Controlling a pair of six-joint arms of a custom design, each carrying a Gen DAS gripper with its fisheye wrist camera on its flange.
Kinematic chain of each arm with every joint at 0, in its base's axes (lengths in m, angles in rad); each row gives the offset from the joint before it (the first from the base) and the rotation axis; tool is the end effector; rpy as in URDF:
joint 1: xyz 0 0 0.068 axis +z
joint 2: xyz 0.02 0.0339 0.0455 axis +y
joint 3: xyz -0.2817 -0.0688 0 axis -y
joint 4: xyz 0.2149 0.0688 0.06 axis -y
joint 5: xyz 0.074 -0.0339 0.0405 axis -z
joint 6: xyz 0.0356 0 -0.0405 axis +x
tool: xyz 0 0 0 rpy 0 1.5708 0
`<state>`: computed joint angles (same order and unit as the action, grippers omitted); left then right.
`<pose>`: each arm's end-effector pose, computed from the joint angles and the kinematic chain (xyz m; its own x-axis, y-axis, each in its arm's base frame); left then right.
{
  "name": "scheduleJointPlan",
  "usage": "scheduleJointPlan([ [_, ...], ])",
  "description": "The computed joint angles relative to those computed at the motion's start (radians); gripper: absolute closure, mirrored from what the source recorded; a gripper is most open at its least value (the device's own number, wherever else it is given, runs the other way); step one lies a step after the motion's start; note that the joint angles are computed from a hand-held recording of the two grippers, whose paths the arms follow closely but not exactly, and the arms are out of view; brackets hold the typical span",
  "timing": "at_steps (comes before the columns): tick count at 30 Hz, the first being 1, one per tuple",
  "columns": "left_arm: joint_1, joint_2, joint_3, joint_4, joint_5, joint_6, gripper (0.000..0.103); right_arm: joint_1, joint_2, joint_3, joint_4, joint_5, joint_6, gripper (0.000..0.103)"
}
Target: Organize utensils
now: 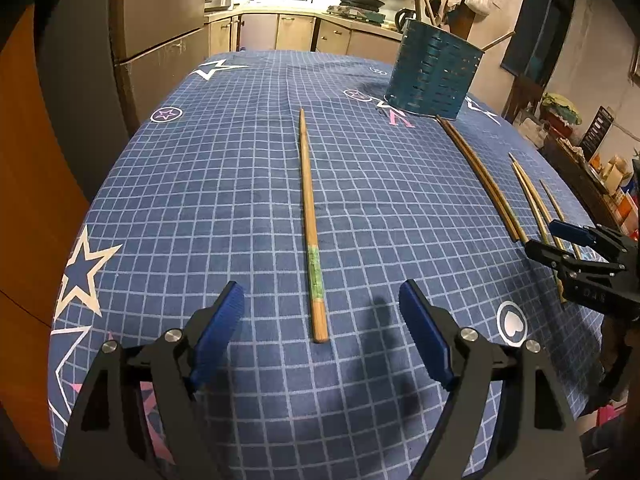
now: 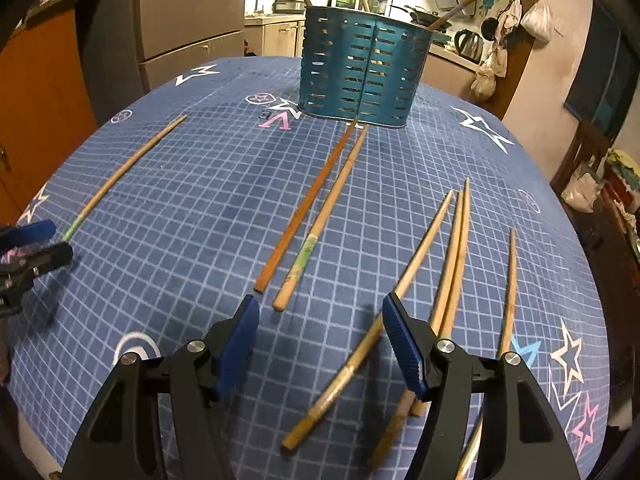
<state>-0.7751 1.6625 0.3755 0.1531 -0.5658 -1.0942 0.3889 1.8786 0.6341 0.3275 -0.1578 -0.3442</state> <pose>0.1617 -0.1316 0.1102 -0.6779 -0.3860 -0.6257 -0.3785 0.9129 -0.1531 0.2731 0.1180 0.1110 -0.5352 -0.5795 -0.6146 -0.6836 0.7246 -0.0878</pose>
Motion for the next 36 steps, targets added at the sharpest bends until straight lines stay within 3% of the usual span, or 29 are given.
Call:
scheduleJointPlan([
  [11,0.004,0.003,0.002,-0.01,-0.002,-0.018,0.02,0.012,0.042,0.038,0.007,0.019,0.022,0.039],
  [15,-0.002,-0.003,-0.002,-0.014,-0.005,-0.023,0.02,0.026,0.038,0.029,0.015,0.01,0.014,0.061],
  [18,-0.019,-0.007,-0.008,-0.018,-0.013,-0.043,0.02,0.009,0.028,0.013,0.016,-0.015,0.03,0.063],
  [22,-0.035,-0.002,-0.007,-0.03,-0.025,-0.07,0.02,-0.025,0.033,0.01,0.006,-0.099,0.056,0.073],
  [31,-0.055,-0.042,-0.068,0.039,-0.03,-0.084,0.02,-0.03,0.036,0.004,0.025,-0.116,0.087,0.079],
  [33,-0.058,-0.032,-0.05,0.012,-0.034,-0.09,0.021,-0.04,0.036,0.006,0.018,-0.134,0.091,0.093],
  [36,-0.068,0.006,0.013,-0.076,-0.055,-0.093,0.031,-0.052,0.04,0.012,0.01,-0.155,0.095,0.094],
])
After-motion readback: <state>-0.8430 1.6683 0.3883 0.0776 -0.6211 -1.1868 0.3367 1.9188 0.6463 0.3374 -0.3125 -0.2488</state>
